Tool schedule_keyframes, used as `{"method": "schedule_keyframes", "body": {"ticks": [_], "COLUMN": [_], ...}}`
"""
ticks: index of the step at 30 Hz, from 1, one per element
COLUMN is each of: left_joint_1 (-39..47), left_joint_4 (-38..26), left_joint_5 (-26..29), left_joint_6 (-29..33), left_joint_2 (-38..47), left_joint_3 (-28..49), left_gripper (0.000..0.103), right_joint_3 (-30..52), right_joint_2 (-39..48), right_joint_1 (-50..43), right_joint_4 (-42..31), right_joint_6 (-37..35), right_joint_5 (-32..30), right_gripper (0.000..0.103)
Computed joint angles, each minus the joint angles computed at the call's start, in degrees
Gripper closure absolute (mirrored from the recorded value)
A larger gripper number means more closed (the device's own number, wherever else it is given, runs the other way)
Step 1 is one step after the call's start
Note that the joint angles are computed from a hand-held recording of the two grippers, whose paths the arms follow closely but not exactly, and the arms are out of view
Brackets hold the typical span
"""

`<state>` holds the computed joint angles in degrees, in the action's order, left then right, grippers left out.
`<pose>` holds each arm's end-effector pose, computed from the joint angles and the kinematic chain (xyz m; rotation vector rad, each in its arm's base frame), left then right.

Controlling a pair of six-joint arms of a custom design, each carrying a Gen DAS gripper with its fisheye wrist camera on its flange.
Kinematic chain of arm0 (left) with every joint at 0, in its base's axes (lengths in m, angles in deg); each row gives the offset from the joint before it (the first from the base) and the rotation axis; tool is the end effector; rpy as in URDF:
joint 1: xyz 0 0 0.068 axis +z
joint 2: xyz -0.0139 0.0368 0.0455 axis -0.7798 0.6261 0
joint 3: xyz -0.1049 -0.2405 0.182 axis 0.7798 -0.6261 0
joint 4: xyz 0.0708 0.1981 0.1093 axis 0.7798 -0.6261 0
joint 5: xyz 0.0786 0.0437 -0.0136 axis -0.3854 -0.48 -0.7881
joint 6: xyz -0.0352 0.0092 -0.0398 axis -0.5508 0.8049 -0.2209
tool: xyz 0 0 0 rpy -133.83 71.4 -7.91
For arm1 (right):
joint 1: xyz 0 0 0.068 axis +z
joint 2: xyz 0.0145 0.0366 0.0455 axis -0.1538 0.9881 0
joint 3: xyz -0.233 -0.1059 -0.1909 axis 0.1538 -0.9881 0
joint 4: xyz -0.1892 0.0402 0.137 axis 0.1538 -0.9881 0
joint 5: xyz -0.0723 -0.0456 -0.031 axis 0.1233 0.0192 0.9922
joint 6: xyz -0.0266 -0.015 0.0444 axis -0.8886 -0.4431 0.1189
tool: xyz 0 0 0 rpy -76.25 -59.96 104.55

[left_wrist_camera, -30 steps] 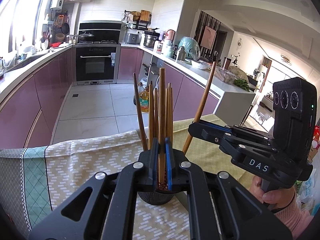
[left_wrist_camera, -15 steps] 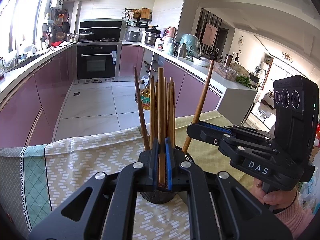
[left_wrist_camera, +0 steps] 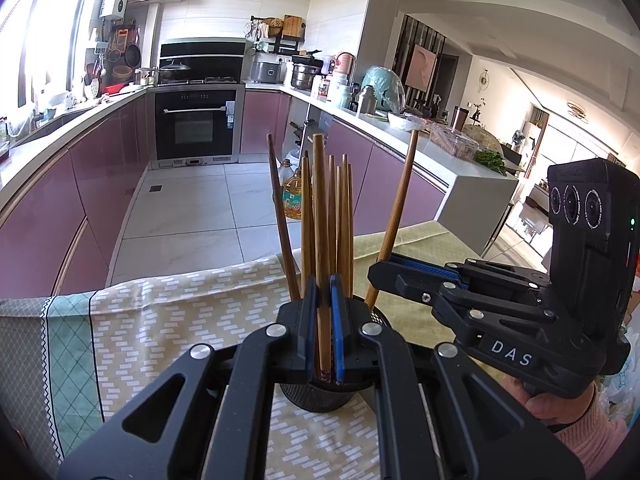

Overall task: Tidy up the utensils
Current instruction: 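Lower the left tool's chopstick into the cup while the right tool lowers its chopstick in, then open both tools to release the chopsticks and pull back from the cup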

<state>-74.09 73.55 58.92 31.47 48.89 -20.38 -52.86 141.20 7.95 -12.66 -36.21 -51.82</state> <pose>0.2364 -0.0929 0.2162 -0.0152 2.1576 -0.2274 0.3009 0.1118 0.1823 -0.7360 2.0120 0.7670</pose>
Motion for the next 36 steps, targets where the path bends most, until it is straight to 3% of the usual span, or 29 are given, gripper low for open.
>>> {"method": "schedule_keyframes", "body": {"ticks": [14, 36], "left_joint_1": [3.06, 4.15], "left_joint_4": [1.38, 4.5], "left_joint_5": [2.29, 4.94], "left_joint_6": [-0.02, -0.03], "left_joint_2": [4.15, 9.72], "left_joint_3": [1.65, 2.22], "left_gripper": [0.095, 0.095], "right_joint_3": [2.78, 2.67], "right_joint_2": [1.8, 3.16], "right_joint_1": [1.48, 1.83], "right_joint_4": [-2.98, -1.59], "right_joint_6": [-0.65, 1.67], "right_joint_5": [1.88, 3.37], "right_gripper": [0.097, 0.093]}}
